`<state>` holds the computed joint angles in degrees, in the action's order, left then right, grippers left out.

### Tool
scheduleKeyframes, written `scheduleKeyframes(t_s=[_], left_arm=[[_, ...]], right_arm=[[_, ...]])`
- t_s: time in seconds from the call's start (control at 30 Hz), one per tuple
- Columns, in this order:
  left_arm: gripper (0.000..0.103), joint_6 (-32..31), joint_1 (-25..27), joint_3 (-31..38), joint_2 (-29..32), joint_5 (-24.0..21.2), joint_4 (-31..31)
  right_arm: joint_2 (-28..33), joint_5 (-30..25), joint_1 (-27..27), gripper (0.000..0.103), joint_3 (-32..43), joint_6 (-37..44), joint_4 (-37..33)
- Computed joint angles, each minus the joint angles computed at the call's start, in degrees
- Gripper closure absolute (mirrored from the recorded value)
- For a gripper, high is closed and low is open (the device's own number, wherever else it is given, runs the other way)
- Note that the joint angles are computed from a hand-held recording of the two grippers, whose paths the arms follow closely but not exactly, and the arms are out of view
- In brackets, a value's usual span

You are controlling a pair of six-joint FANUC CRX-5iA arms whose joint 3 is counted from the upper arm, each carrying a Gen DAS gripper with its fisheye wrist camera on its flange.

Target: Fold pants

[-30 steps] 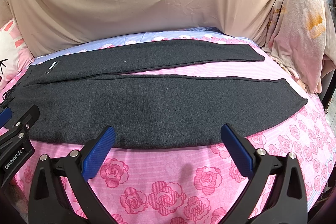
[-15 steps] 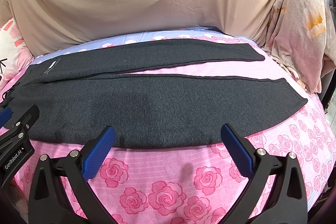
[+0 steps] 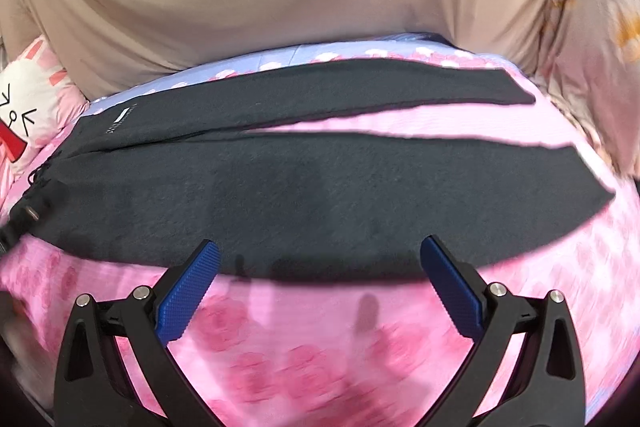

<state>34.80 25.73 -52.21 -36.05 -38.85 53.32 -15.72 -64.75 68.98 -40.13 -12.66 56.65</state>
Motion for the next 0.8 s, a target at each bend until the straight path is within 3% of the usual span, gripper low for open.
scheduleKeyframes(t_s=[0.07,0.13,0.23,0.4,0.5,0.6,0.67,0.8], left_arm=[[0.013,-2.2,4.5,5.0,6.3,-3.3,2.5],[0.013,1.0,7.2,12.1,13.8,-4.9,-0.1],[0.013,9.2,9.8,24.6,26.0,-5.9,-6.9],[0.013,29.5,11.9,45.8,44.2,-8.5,-20.7],[0.013,40.7,11.9,57.1,53.0,-11.5,-28.2],[0.013,44.2,11.7,64.8,59.6,-16.4,-30.1],[0.013,47.0,11.1,68.0,62.2,-16.9,-32.3],[0.014,46.2,9.3,71.0,63.8,-15.9,-36.4]], right_arm=[[-1.0,0.6,-5.5,0.005,-0.5,5.3,0.2],[-1.5,3.6,-12.9,0.005,-1.5,7.9,1.6],[-0.1,9.0,-24.7,0.005,1.4,14.8,-0.8],[7.6,16.3,-41.6,0.005,11.8,26.1,-11.4],[12.2,19.5,-47.9,0.005,17.5,29.5,-17.7],[17.1,19.0,-51.3,0.005,23.4,32.5,-23.4],[19.8,18.2,-52.2,0.005,26.3,33.1,-24.9],[23.9,17.1,-53.0,0.005,30.6,35.6,-28.8]])
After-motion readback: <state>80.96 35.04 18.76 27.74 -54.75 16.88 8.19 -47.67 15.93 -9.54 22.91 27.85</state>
